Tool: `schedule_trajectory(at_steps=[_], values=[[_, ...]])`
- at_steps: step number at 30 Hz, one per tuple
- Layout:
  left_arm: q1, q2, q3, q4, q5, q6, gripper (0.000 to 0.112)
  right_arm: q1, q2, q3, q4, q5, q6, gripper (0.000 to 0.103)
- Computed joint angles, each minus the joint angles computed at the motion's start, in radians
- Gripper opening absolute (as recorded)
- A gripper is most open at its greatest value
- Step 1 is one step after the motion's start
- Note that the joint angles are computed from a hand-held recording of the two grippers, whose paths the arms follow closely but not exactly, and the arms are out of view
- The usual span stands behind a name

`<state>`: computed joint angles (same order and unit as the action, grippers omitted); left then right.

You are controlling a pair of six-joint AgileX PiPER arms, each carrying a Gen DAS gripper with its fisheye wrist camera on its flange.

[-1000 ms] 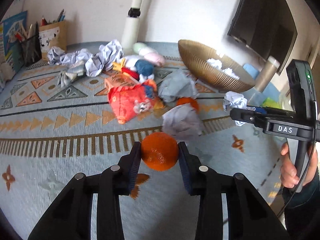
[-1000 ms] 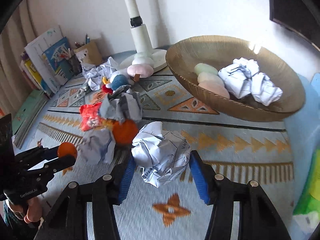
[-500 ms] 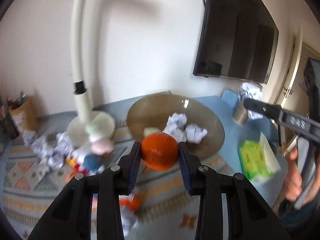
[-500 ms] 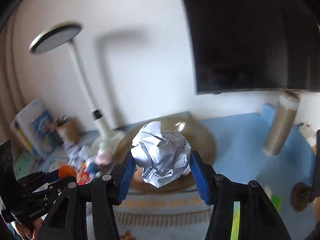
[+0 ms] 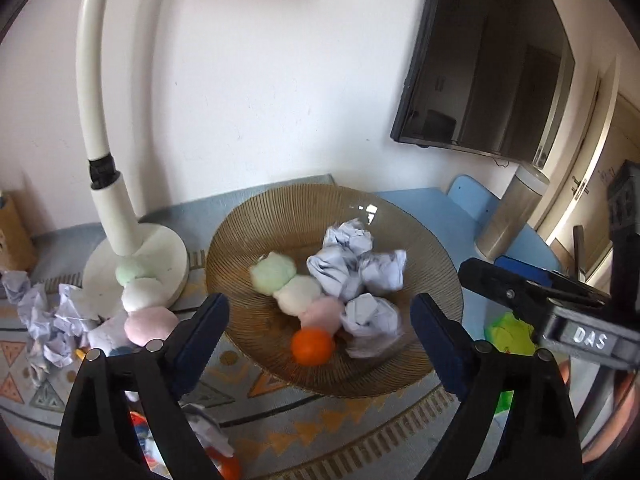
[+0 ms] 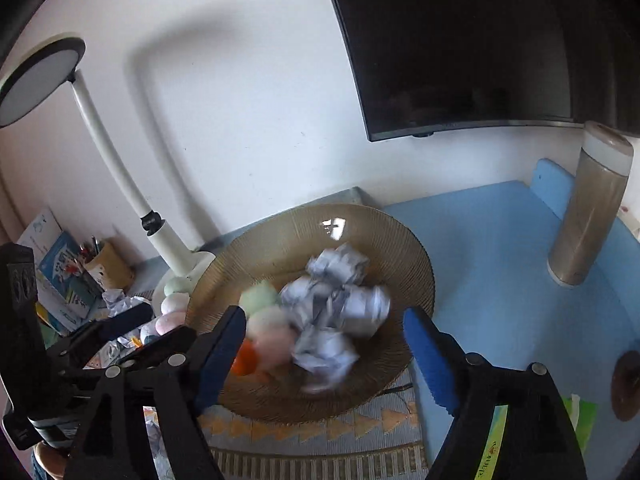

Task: Organize objects
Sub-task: 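Carry the orange and paper ball to the bowl and release them, then grasp a paper ball with the left gripper from the floor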

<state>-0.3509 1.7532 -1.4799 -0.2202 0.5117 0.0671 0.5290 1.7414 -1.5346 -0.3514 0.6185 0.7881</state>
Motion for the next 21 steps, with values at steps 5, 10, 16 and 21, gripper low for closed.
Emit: schedule_trajectory(at_steps=[5, 10, 16, 21], values=[[0.021, -0.143, 0.145, 0.005, -0.047, 0.006, 0.092, 0.001, -0.029, 0.051, 0.038, -0.025, -0.011, 0.080], [0.093, -0.356, 0.312, 0.025, -0.090, -0.030, 0.092, 0.049, -0.061, 0.048, 0.055, -0.018, -0.022, 0.080], [0.275, -0.617, 0.459, 0.006, -0.099, -0.045, 0.102, 0.153, -0.082, 0.005, 0.018, 0.000, -0.008, 0.080], [0.423, -0.737, 0.598, 0.100, -0.121, -0.155, 0.102, 0.252, -0.064, -0.008, -0.043, 0.004, 0.031, 0.081]])
